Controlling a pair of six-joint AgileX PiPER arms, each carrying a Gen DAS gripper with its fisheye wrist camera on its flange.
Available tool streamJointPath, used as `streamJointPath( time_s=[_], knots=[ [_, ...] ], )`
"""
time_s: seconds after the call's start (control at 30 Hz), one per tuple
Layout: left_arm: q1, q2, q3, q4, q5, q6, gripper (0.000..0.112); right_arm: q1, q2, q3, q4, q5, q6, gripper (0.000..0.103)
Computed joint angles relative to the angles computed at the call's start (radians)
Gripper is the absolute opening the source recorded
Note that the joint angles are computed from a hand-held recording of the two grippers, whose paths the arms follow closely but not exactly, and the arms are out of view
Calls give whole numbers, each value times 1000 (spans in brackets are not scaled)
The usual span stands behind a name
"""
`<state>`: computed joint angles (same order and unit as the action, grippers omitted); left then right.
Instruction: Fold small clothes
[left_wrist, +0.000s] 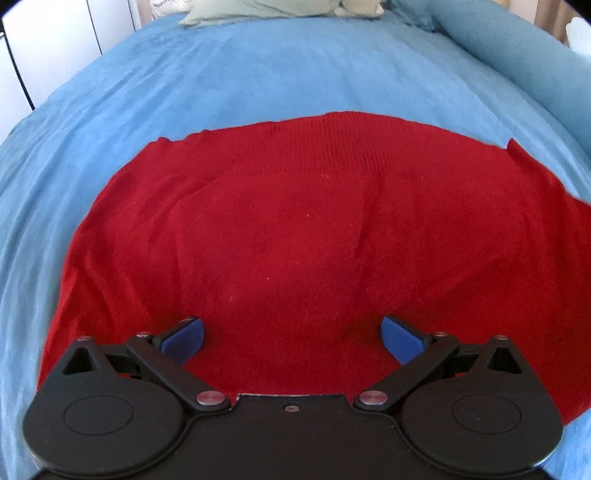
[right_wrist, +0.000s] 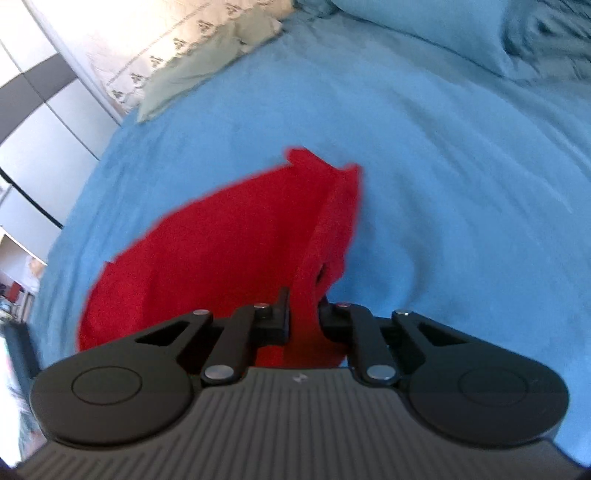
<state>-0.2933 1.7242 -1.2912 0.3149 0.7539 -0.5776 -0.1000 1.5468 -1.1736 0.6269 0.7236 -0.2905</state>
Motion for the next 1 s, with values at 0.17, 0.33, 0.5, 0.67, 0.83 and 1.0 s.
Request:
streamJointPath(
  time_s=[0.17, 0.33, 0.5, 0.67, 0.83, 1.0],
  knots=[
    [99, -88, -29, -104, 39, 138, 96, 188, 58, -232, -106, 62, 223, 26],
    [279, -229, 11, -147, 93, 331, 96, 438, 119, -376, -59, 21, 168, 26],
    [478, -342, 164, -167, 88, 472, 96, 663, 234, -428, -39, 4, 24, 25],
    [616, -415, 318, -219, 47, 540, 96, 762, 355, -373, -89, -71, 75, 25],
    [690, -452, 365, -296, 29, 615, 96, 766, 319, -290, -21, -153, -30, 47],
    [793, -487, 342, -547, 60, 842, 96, 662, 211, -217, 147, -128, -227, 88]
  ],
)
